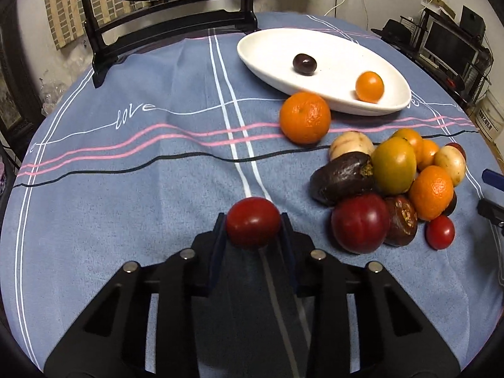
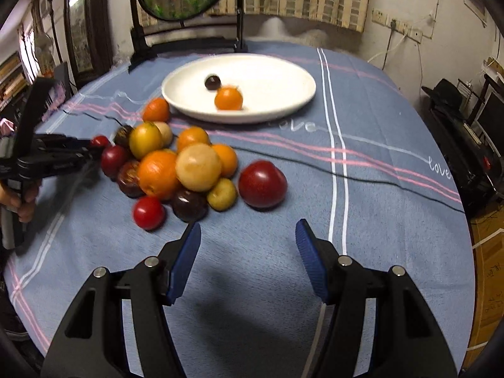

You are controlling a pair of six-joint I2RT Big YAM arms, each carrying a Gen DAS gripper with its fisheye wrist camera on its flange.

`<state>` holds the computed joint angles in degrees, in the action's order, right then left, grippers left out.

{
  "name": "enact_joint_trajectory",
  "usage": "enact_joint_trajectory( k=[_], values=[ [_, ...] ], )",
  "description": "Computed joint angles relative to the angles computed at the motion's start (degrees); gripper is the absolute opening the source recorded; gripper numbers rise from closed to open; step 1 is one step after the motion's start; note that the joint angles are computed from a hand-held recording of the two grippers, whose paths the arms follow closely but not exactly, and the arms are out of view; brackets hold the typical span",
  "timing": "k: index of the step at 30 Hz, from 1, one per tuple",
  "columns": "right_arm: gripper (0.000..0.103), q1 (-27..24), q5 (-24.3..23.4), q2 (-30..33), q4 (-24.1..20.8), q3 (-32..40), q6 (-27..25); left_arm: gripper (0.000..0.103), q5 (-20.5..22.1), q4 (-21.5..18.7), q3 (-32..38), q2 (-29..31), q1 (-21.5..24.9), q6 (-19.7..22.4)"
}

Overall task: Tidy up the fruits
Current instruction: 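Grasp a red tomato with the left gripper while the right gripper grasps a large red plum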

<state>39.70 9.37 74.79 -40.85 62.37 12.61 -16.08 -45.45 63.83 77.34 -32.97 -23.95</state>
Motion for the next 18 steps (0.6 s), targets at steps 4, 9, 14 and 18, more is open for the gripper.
enact_joint_trajectory(
  k=[4, 9, 14, 18],
  values=[
    [0.063, -1.17, 0.23, 2.32, -1.33, 1.26, -0.24, 0.033, 0.05, 0.18, -0.27, -0.32, -0.42, -0.15],
    [0.063, -1.99, 0.4, 5.54, -0.86, 3.9, -2.66, 0.033, 0.16, 0.25, -0.28, -0.33, -0.62, -0.62],
    [0.062, -2.88, 1.13, 8.0, -0.53, 6.46, -4.38, 0.033, -0.16, 0.49, -0.3, -0.26, -0.67, -0.27],
    [0.043, -4.51, -4.95, 8.84, 0.42, 7.13, -4.55, 0.033, -0.35, 0.63, -0.25, -0.16, -0.7, -0.14]
  ],
)
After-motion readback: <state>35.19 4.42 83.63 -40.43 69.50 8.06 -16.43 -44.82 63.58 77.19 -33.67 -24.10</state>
